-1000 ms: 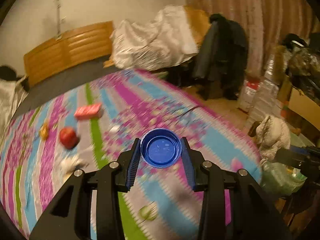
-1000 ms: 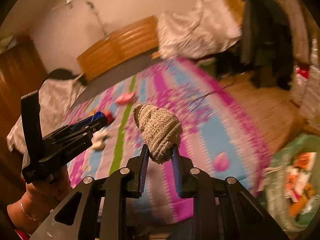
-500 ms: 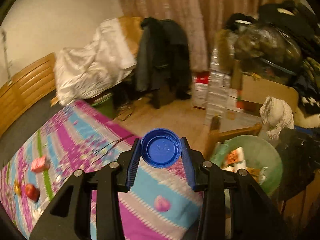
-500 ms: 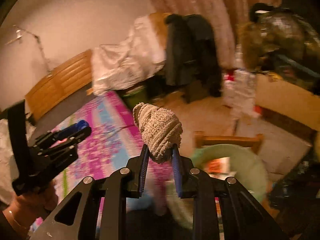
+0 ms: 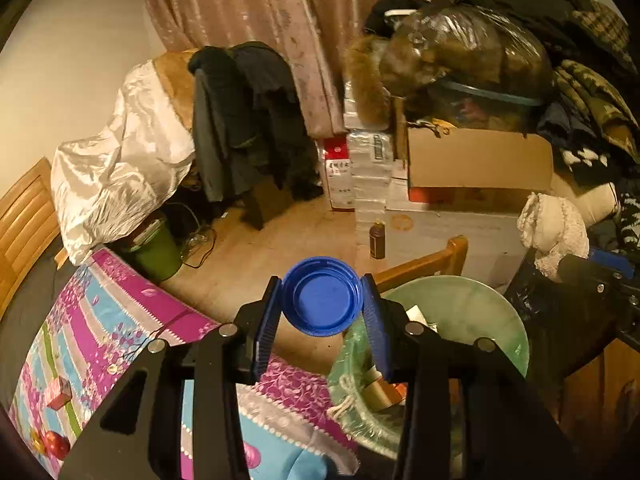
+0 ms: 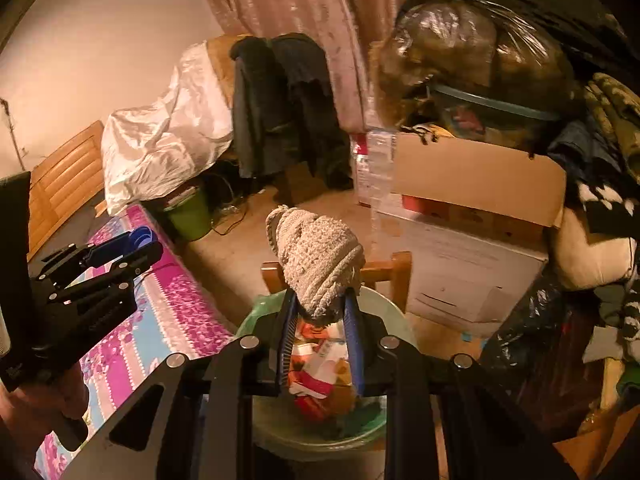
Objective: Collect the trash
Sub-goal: 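Carry the blue bottle cap and beige knitted ball over the green bin, then open both tools to drop the cap and knitted ball into the bin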
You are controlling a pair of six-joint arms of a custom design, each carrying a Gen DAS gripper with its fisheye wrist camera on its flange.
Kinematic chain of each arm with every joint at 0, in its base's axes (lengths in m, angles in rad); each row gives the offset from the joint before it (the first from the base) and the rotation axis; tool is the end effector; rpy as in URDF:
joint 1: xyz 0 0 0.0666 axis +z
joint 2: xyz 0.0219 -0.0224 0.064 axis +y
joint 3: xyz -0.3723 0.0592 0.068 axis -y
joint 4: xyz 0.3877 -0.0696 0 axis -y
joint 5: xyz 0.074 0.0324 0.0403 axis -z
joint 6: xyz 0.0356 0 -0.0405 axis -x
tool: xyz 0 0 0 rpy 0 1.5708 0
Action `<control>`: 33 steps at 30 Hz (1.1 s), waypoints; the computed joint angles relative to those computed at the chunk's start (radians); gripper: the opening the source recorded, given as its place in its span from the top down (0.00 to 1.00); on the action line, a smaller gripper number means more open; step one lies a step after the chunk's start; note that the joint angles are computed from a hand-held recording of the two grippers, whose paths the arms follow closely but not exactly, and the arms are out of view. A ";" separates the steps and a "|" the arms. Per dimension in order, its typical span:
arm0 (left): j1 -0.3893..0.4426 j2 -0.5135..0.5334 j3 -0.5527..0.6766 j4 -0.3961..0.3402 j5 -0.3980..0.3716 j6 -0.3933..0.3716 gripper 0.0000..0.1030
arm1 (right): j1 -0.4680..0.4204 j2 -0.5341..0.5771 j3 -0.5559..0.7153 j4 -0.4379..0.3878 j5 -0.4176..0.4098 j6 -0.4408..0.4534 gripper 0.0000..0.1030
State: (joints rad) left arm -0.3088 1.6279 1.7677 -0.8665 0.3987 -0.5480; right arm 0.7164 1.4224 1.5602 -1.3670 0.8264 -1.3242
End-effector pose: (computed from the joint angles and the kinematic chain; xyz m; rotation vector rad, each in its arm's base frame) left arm 0.5431 -0.1882 0.4813 1.1159 1.9541 -0.3295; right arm 0.3574 0.2760 0.4696 0.8407 2.1086 -0.1864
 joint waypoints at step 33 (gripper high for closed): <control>-0.067 0.085 0.052 -0.132 -0.009 -0.045 0.63 | -0.042 -0.031 -0.100 0.083 -0.091 0.000 0.71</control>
State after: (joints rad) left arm -0.3760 1.7127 1.8196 -0.9988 0.3894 -0.5933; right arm 0.6746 1.3916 1.4604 -1.2836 0.7355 -1.3244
